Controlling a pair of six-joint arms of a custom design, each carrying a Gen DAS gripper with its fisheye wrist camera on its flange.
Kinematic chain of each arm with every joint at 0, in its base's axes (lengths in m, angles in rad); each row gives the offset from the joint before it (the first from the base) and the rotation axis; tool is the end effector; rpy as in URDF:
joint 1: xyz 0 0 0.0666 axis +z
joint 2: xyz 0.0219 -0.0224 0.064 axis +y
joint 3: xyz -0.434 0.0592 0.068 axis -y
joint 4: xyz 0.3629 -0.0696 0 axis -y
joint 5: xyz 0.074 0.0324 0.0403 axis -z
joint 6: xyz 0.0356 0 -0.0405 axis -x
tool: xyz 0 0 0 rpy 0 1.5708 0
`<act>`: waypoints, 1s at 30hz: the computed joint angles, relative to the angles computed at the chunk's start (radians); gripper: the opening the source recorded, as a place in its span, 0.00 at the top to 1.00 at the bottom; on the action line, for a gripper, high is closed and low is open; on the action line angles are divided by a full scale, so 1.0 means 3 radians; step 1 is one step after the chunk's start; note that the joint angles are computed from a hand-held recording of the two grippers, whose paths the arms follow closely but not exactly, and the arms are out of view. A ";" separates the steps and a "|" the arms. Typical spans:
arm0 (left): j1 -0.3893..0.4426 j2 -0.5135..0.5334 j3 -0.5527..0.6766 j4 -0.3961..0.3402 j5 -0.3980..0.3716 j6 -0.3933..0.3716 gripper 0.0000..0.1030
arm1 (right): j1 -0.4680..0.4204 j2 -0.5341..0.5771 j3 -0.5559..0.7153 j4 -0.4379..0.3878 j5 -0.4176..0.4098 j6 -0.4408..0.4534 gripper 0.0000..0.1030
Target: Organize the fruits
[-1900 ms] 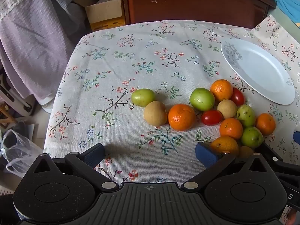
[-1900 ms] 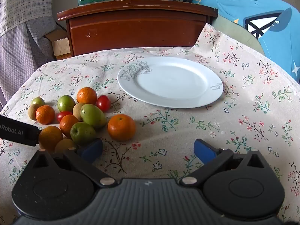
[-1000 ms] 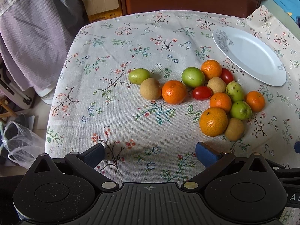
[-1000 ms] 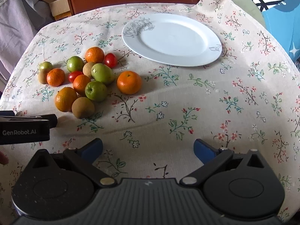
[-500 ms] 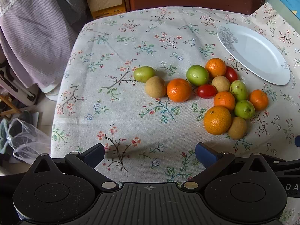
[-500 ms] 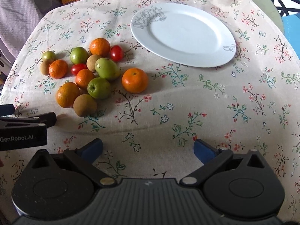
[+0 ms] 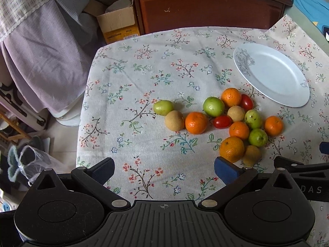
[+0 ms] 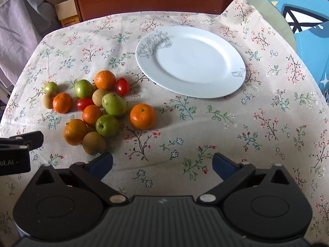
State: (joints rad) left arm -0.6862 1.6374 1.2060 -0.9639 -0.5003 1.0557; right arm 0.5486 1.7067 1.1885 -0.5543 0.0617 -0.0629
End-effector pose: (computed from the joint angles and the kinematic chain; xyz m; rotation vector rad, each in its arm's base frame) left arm 0.3714 -0.2826 0.3037 -0.5427 2.5811 0.2565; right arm 0.4412 0.2666 0.2753 -0.6160 2.5729 0.1248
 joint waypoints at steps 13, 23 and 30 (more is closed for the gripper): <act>-0.0031 0.0045 0.0007 -0.0033 -0.0062 0.0094 0.00 | 0.0045 -0.0010 0.0009 0.0023 -0.0030 0.0008 0.01; -0.0038 0.0044 -0.0004 -0.0025 -0.0068 0.0125 0.00 | 0.0041 -0.0017 0.0002 0.0029 -0.0035 0.0021 0.01; -0.0047 0.0041 -0.0001 -0.0034 -0.0090 0.0140 0.00 | 0.0036 -0.0025 -0.0010 0.0046 -0.0069 0.0025 0.03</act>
